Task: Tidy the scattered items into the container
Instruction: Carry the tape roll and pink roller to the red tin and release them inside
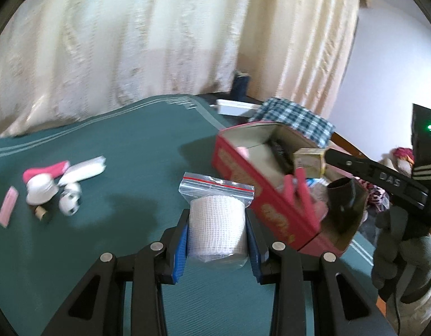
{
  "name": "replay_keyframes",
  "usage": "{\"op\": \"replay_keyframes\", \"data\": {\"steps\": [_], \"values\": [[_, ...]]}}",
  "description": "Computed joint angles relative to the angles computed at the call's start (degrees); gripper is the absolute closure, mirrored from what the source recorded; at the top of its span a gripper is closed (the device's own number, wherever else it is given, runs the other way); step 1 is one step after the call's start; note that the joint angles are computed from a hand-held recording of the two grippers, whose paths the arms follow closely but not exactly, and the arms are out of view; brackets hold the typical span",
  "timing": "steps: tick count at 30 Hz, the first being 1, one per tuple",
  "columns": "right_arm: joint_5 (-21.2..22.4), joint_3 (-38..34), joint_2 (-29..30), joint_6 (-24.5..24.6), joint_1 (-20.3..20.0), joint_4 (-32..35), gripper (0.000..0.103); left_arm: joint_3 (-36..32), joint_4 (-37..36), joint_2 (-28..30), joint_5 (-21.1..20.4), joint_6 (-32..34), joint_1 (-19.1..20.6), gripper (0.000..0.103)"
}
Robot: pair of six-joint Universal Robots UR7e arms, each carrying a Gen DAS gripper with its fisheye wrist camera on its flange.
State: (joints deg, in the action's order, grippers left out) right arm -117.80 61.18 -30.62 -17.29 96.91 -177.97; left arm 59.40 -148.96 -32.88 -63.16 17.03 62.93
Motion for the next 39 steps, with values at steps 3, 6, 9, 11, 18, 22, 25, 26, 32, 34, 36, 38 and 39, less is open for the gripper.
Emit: {"op": "replay_keyframes", "data": {"steps": [3, 6, 9, 11, 18, 22, 25, 26, 32, 34, 36, 38, 39], "values": [[-0.1, -0.8, 0.1, -0.2, -0.3, 0.4, 0.025, -2.3, 1.2, 1.4, -1.0, 0.7, -0.4, 0.065], [0.2, -1.4, 0.2, -0.4, -0.7, 1.3, 0.025, -4.9, 2.9, 3.0, -1.5, 1.0, -0.6, 0.065], [0.6, -1.7, 0.2, -0.2, -1.0, 2.1, 0.025, -8.2, 5.0, 5.0, -2.1, 1.1, -0.7, 0.065], [0.6, -2.0, 0.3, -0.1, -1.1, 2.6, 0.025, -10.2, 6.1, 6.1, -2.7, 1.3, -0.8, 0.065], [-0.3, -2.7, 0.5, -1.5, -1.1, 2.9, 0.025, -17.6, 9.2, 10.2, -4.3, 3.5, -1.5, 0.065], [-2.4, -2.8, 1.0, -4.3, -0.5, 1.3, 0.025, -22.8, 11.9, 13.0, -5.3, 4.1, -1.7, 0.065], [-3.8, -2.9, 1.3, -5.9, -0.1, 0.6, 0.025, -26.7, 14.2, 15.2, -5.8, 4.2, -1.8, 0.065], [-4.2, -2.9, 1.4, -6.3, 0.0, 0.5, 0.025, -28.2, 15.1, 16.0, -6.0, 4.1, -1.8, 0.065], [-5.6, -2.5, 1.1, -6.3, 0.0, 0.7, 0.024, -35.1, 20.2, 20.0, -7.7, 3.2, -1.6, 0.059], [-6.1, -2.6, 1.2, -6.2, -0.1, 0.8, 0.024, -35.8, 20.9, 20.4, -8.1, 2.4, -1.5, 0.059], [-6.2, -2.4, 1.0, -6.0, -0.2, 1.1, 0.024, -35.8, 21.0, 20.5, -7.9, 1.6, -1.3, 0.059], [-6.2, -2.2, 0.9, -5.9, -0.2, 1.2, 0.024, -35.3, 20.8, 20.2, -7.6, 1.0, -1.2, 0.059], [-6.1, -2.2, 0.8, -5.9, -0.1, 1.2, 0.024, -35.0, 20.5, 20.0, -7.5, 0.7, -1.2, 0.059]]}}
